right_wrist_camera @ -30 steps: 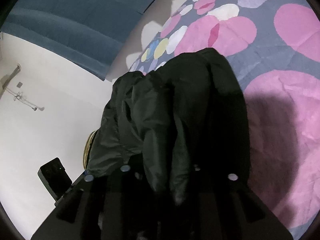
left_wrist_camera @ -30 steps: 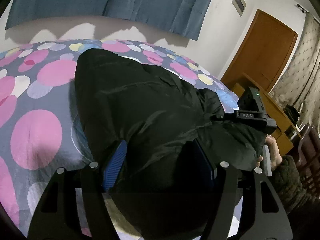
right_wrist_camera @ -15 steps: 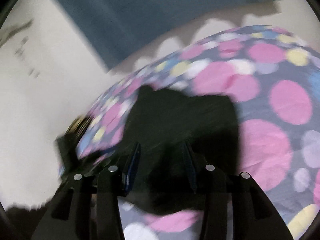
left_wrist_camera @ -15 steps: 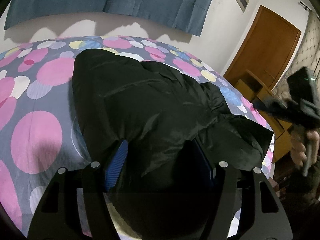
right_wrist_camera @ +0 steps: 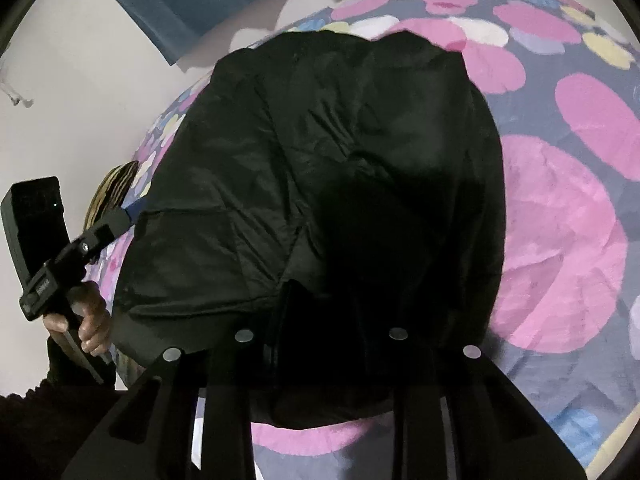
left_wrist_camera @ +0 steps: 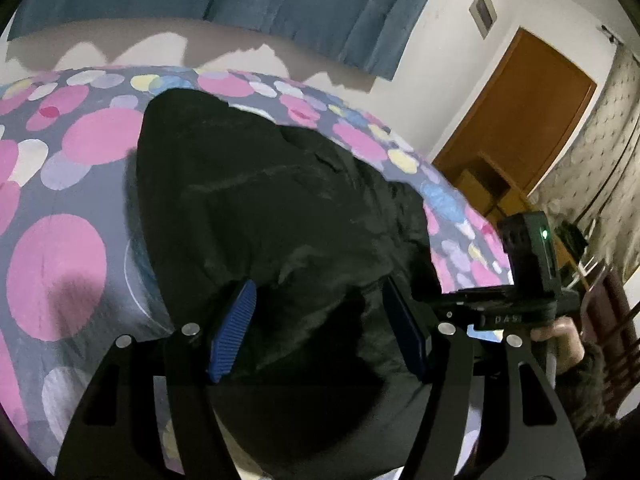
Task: Fold large clothes
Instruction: 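Press the folded jacket flat with both grippers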
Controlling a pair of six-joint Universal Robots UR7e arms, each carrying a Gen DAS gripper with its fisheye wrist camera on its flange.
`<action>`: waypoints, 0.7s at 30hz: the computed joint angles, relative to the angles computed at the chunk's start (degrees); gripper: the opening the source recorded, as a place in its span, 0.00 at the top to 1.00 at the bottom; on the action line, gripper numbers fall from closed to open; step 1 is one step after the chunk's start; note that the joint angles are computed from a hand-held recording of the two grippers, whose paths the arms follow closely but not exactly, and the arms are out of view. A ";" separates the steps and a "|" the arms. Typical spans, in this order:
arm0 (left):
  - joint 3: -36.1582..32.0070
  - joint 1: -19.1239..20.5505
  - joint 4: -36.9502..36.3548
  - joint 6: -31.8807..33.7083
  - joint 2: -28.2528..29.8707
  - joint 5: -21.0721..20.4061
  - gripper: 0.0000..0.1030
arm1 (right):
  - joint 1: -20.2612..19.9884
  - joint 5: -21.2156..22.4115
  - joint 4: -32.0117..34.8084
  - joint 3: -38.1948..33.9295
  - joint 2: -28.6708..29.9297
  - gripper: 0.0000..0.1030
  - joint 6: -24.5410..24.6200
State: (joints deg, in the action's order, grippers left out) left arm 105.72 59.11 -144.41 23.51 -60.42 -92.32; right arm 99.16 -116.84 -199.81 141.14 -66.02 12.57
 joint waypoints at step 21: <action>0.79 -1.26 -2.66 1.92 2.21 5.11 0.37 | -0.70 2.90 -3.52 3.01 -1.89 0.76 1.38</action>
State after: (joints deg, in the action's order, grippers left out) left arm 106.52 57.85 -147.07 25.43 -58.21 -87.21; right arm 98.46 -113.93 -203.34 144.15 -67.91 13.95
